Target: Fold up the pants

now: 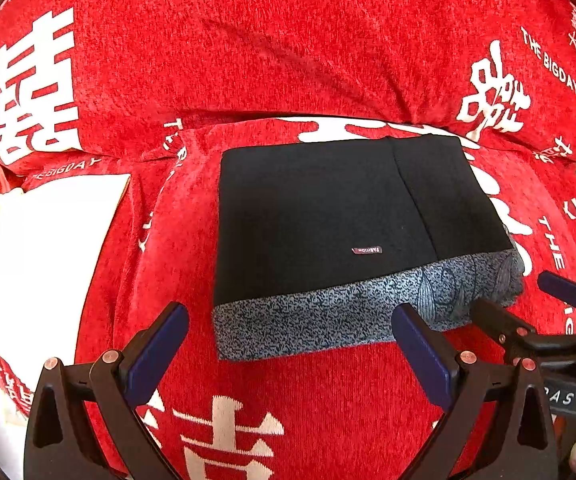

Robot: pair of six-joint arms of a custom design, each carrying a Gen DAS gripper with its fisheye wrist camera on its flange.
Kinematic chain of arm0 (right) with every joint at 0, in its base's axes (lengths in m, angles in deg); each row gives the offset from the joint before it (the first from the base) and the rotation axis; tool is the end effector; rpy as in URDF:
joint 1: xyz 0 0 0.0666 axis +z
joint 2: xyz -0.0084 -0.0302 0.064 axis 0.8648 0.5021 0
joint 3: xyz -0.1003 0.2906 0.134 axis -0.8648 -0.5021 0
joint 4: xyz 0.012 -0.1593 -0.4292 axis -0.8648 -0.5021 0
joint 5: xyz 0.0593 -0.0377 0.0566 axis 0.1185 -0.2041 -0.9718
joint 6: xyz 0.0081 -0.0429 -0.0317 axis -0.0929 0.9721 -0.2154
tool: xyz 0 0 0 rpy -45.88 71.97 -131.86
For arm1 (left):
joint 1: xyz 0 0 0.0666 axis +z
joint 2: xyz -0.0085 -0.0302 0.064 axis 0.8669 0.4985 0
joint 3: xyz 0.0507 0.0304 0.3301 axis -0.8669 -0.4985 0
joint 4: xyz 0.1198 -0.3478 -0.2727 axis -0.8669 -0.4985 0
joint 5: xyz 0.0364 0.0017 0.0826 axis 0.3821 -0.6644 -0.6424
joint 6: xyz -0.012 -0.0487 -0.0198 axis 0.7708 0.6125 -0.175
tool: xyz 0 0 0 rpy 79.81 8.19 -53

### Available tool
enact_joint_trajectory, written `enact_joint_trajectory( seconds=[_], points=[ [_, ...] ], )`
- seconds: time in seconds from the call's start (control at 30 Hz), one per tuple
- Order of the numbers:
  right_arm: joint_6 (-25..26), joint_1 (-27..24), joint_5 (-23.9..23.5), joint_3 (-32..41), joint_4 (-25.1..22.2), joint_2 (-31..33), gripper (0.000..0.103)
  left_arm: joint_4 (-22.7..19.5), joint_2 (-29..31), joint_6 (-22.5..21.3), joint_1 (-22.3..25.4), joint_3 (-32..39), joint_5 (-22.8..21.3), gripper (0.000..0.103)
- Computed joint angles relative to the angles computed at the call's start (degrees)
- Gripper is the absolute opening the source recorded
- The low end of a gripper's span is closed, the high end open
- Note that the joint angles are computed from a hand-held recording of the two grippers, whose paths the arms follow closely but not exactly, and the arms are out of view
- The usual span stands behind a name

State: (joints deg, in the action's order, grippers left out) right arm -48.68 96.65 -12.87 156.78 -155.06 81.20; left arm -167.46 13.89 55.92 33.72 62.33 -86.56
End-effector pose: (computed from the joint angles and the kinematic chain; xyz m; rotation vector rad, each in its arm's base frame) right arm 0.4882 0.3558 0.3821 -0.1056 2.6808 0.0959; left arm 0.5246 -0.2539 0.4388 0.0251 2.7386 -0.0020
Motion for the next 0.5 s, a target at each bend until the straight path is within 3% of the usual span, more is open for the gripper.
enact_joint_trajectory(
  seconds=[0.23,0.33,0.5],
  points=[
    [-0.1,0.8,1.8,1.0,-1.3,0.6,0.103,1.8,-2.5,1.7,0.2,-3.1,0.7,0.101],
    [-0.2,0.8,1.2,0.8,-1.1,0.5,0.103,-0.1,-1.8,0.9,0.2,-2.6,1.1,0.101],
    [-0.3,1.1,1.8,0.8,-1.5,0.6,0.103,-0.1,-2.3,-0.2,-0.5,-3.2,-2.0,0.101]
  ],
)
